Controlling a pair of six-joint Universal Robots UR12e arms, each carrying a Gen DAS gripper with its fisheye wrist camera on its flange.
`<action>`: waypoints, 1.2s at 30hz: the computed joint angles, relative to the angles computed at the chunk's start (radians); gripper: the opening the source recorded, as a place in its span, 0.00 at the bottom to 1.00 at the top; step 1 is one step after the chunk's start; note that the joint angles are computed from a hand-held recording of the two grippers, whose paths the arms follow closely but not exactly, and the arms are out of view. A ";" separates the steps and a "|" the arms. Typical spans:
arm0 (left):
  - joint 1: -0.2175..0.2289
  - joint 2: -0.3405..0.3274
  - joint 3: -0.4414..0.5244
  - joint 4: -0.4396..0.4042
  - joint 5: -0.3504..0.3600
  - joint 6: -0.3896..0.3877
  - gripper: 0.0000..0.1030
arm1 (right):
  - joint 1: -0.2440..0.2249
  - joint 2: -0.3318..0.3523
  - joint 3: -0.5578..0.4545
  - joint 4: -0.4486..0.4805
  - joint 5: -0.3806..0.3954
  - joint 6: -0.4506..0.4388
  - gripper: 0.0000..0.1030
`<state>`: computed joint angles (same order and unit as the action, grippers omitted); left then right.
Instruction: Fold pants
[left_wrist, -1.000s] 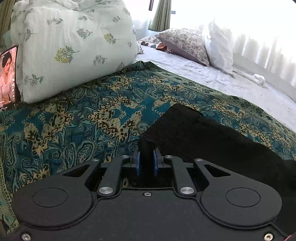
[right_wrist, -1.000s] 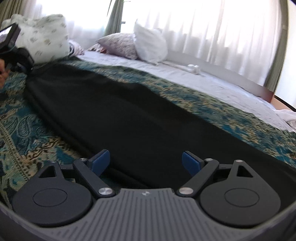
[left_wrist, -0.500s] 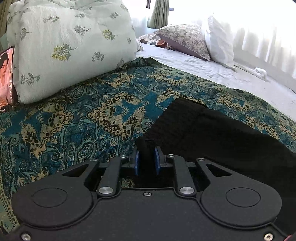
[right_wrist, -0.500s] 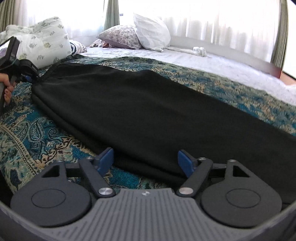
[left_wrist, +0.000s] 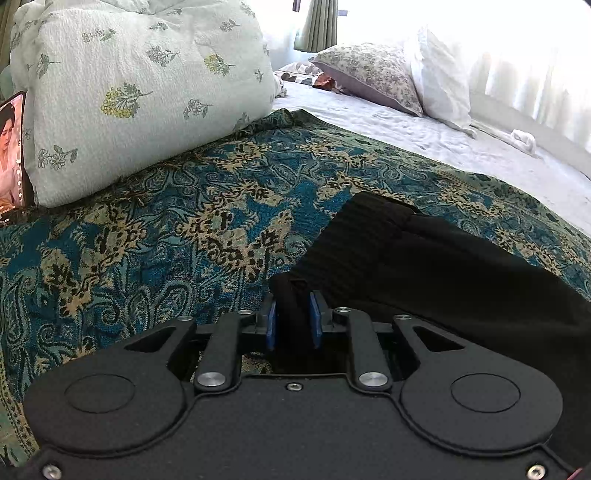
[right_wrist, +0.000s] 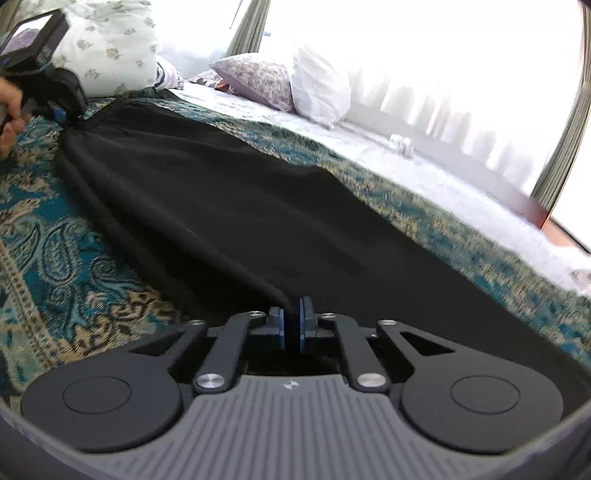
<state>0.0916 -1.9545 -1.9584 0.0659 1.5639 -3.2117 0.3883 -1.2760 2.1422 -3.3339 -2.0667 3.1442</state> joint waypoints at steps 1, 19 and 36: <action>0.001 0.000 -0.001 0.001 -0.003 0.003 0.19 | 0.006 -0.001 0.004 -0.003 -0.005 -0.006 0.07; -0.001 -0.005 -0.005 0.020 0.018 0.039 0.23 | -0.035 -0.058 0.121 -0.028 -0.170 -0.037 0.24; -0.032 -0.012 0.014 -0.007 0.111 0.027 0.25 | -0.329 -0.321 0.440 0.077 -0.422 0.432 0.40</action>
